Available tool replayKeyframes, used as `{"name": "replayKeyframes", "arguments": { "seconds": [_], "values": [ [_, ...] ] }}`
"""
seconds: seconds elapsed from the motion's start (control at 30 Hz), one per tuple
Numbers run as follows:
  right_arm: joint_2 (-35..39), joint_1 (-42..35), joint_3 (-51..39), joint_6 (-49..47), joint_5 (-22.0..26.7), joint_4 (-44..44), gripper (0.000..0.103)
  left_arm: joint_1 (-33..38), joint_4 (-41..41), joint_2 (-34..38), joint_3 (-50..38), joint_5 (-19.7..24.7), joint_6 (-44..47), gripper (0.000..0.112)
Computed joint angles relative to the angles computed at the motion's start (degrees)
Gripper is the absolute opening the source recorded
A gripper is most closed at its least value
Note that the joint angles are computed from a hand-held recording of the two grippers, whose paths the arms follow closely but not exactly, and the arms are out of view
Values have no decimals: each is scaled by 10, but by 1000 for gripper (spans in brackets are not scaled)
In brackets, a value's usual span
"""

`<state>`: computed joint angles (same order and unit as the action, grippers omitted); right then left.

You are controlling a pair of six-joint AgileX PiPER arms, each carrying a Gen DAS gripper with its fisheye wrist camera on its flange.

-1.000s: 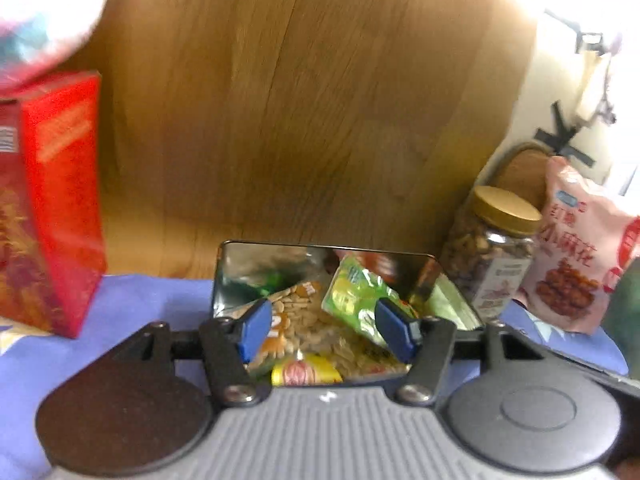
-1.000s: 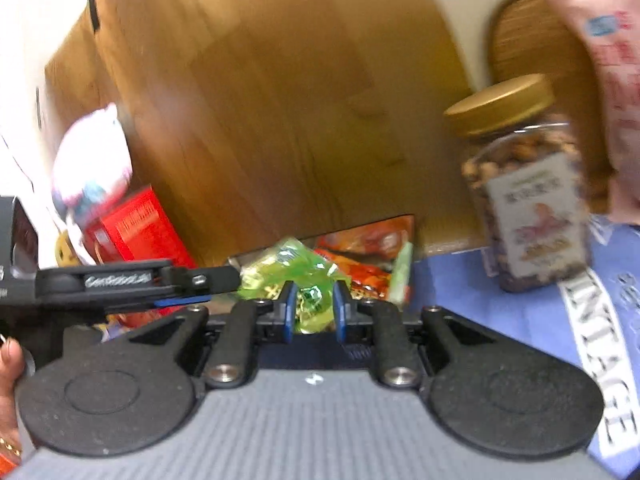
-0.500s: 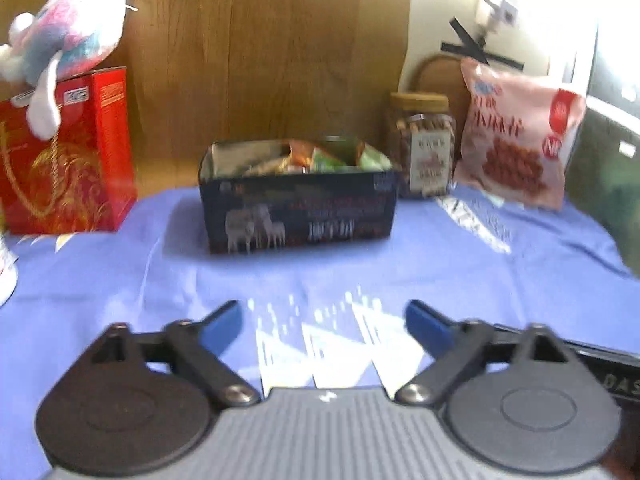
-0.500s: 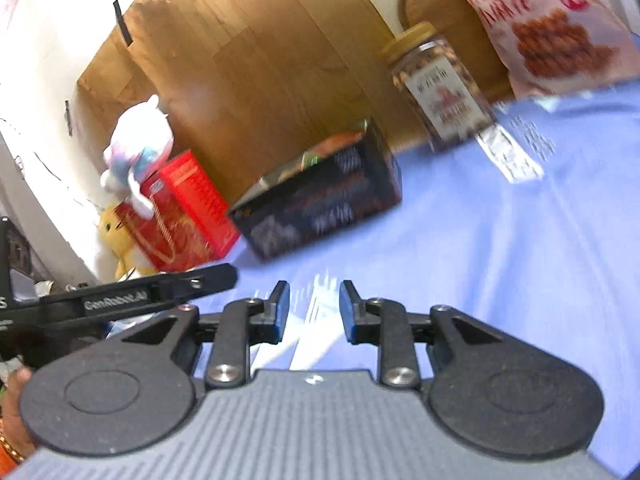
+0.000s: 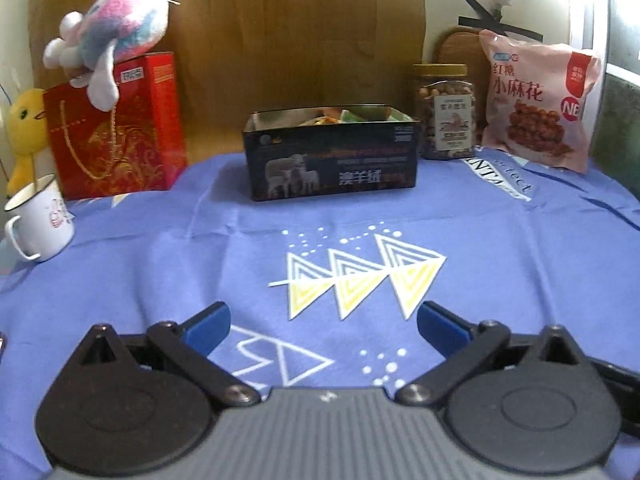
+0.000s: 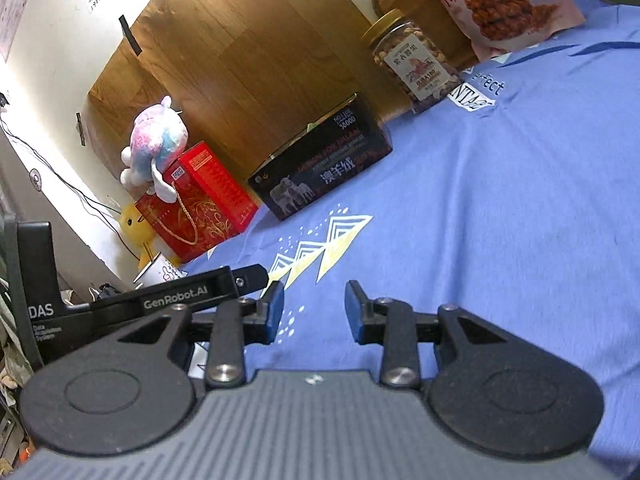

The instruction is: Organize snacks

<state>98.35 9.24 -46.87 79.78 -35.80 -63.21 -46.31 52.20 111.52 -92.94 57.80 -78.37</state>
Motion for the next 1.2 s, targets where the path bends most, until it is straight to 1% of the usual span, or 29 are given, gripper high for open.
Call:
{"name": "replayKeyframes", "arguments": {
  "seconds": [0.1, 0.3, 0.43, 0.47, 0.53, 0.57, 0.77, 1.13, 1.2],
  "values": [
    [-7, 10, 15, -30, 2, 27, 38, -9, 11, 1, 5, 17, -4, 103],
    [-10, 15, 21, -33, 3, 29, 38, -11, 6, -5, 21, 17, -5, 103],
    [-16, 22, 29, -62, 9, 56, 38, -15, 8, -8, 31, 16, -11, 103],
    [-17, 23, 32, -71, 9, 64, 39, -16, 8, -9, 32, 16, -12, 103],
    [-18, 24, 34, -81, 11, 76, 45, -18, 9, -12, 37, 12, -15, 103],
    [-19, 25, 36, -86, 12, 81, 45, -17, 7, -13, 37, 12, -13, 103],
    [-20, 28, 43, -112, 12, 110, 45, -27, 7, 7, 8, 52, 14, 103],
    [-16, 28, 46, -110, 14, 118, 47, -32, 13, 10, 3, 67, 18, 103],
    [-20, 33, 49, -122, 17, 133, 47, -33, 13, 11, 3, 70, 19, 103]
  ]
}}
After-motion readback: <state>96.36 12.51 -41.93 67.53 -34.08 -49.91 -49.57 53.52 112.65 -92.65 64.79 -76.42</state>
